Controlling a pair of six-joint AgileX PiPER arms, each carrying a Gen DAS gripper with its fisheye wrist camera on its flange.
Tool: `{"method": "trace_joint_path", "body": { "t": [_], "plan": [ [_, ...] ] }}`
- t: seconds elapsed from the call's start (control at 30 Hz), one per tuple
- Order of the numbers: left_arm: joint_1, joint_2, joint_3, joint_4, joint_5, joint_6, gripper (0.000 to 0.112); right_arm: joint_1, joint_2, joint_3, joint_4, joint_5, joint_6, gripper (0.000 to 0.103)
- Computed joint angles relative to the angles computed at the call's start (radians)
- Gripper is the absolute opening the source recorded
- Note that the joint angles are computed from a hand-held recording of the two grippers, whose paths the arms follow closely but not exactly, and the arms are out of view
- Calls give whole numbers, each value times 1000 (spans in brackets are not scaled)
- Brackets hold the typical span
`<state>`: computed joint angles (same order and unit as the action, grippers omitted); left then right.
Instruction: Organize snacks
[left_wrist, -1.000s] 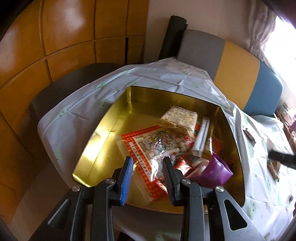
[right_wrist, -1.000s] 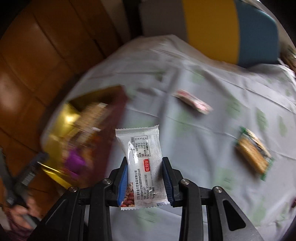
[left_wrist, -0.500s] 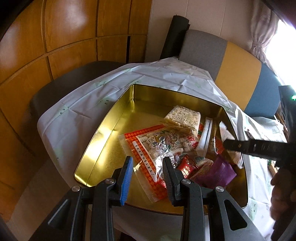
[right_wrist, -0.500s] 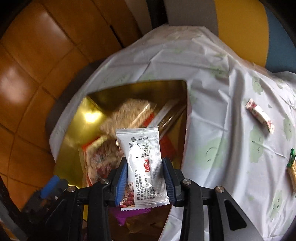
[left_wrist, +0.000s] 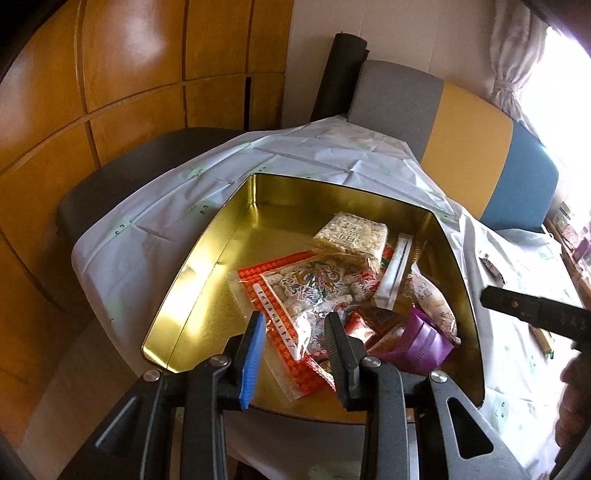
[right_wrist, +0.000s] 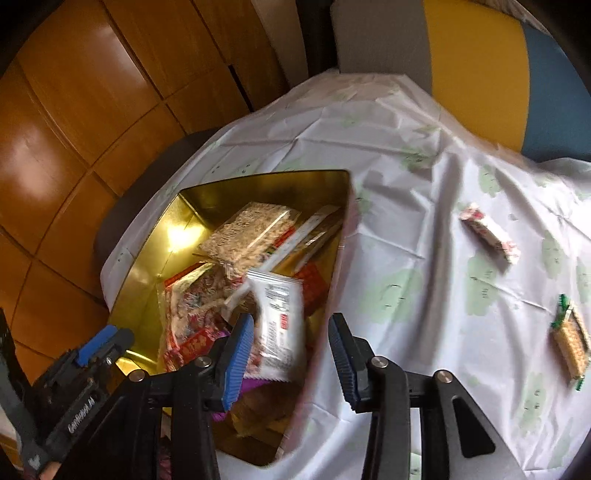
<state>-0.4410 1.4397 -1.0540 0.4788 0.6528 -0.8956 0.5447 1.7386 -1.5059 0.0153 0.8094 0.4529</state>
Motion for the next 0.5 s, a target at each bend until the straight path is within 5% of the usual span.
{"method": "trace_joint_path", "body": {
  "t": [0.5],
  "plan": [
    [-92, -1, -25, 31, 35, -2, 35, -144, -257, 370, -69, -52, 5, 43]
  ]
}}
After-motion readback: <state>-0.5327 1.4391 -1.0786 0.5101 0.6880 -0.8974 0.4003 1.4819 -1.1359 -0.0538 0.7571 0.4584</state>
